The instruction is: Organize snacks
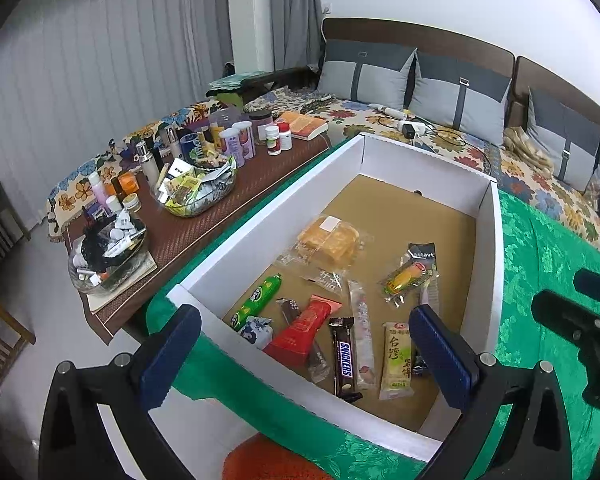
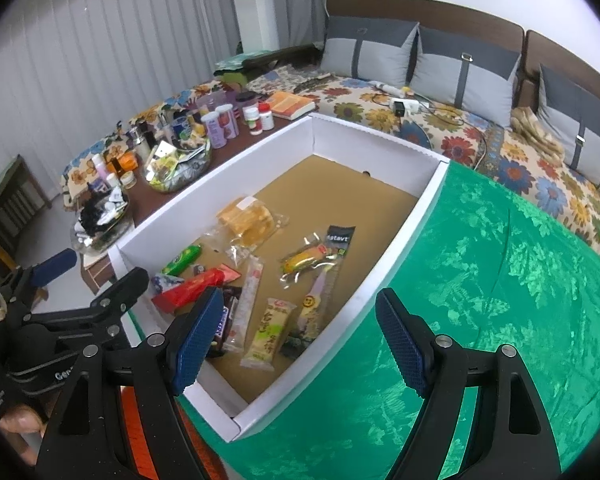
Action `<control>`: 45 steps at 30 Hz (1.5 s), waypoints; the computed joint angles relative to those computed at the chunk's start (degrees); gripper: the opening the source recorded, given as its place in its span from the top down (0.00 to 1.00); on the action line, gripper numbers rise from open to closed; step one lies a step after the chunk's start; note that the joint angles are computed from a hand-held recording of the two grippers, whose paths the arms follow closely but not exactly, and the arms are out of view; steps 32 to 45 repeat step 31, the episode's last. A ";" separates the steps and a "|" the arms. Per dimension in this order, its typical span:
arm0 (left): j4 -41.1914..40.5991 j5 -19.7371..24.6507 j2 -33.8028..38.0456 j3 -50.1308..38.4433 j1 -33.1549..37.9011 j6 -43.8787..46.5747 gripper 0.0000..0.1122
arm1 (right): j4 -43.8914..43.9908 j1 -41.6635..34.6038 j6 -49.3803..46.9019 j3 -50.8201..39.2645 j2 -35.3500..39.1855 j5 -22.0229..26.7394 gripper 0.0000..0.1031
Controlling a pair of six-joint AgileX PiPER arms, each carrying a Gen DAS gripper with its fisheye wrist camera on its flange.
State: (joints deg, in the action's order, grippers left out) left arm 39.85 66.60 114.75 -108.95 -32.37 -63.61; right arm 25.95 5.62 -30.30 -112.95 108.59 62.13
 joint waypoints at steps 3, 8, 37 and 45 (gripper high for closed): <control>0.10 0.11 0.12 0.04 0.15 -0.02 0.08 | -0.47 0.27 0.04 0.78 -0.43 -0.36 0.21; 0.12 0.07 0.10 0.10 0.19 -0.04 0.08 | -0.61 0.34 0.01 1.02 -0.52 -0.48 0.21; 1.62 -1.08 -0.67 2.69 0.13 -2.21 0.08 | -0.38 0.29 -0.44 2.46 -0.98 -0.60 0.21; 1.62 -1.08 -0.67 2.69 0.13 -2.21 0.08 | -0.38 0.29 -0.44 2.46 -0.98 -0.60 0.21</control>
